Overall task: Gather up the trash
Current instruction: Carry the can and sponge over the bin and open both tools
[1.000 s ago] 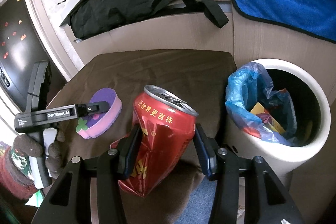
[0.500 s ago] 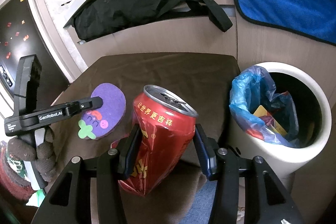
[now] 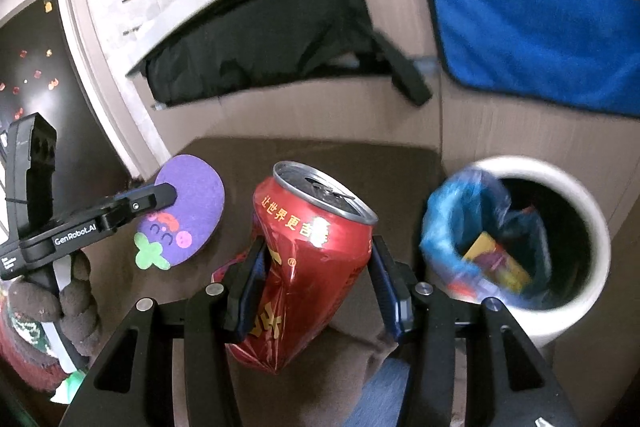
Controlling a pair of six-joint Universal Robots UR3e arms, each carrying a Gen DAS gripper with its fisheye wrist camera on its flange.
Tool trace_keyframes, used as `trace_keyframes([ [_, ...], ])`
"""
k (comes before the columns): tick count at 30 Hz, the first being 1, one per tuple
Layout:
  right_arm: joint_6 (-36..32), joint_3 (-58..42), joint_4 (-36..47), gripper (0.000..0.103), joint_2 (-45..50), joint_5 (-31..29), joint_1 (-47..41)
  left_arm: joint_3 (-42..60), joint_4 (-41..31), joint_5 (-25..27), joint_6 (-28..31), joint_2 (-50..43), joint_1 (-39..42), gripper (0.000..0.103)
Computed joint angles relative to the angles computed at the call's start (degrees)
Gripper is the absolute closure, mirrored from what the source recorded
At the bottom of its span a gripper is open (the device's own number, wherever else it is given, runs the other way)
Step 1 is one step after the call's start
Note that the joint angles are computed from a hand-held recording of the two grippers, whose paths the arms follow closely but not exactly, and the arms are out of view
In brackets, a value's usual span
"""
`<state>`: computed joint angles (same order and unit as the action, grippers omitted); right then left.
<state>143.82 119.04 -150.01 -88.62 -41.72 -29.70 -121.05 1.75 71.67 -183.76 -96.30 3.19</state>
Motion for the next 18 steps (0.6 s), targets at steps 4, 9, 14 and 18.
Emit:
trace_keyframes([
  [4,0.13,-1.36,-1.21,0.057,-3.19,1.57,-3.70,9.29,-1.05,0.74,-2.18,-3.56,-4.76,0.071],
  [9,1.01,-5.58,-0.88,0.057,-3.31,3.44,-10.97,27.61,-5.55,1.48,-3.98,-15.13,-12.78,0.071],
  [14,3.70,-10.75,-6.05,0.057,3.11,2.25,-16.34,49.80,-15.89,1.95,-4.20,-29.59,-18.45,0.071],
  [18,4.61,-16.42,-6.64,0.057,11.13,-0.28,-16.56,66.45,-24.71,1.54,-4.21,-40.65,-20.79,0.071],
])
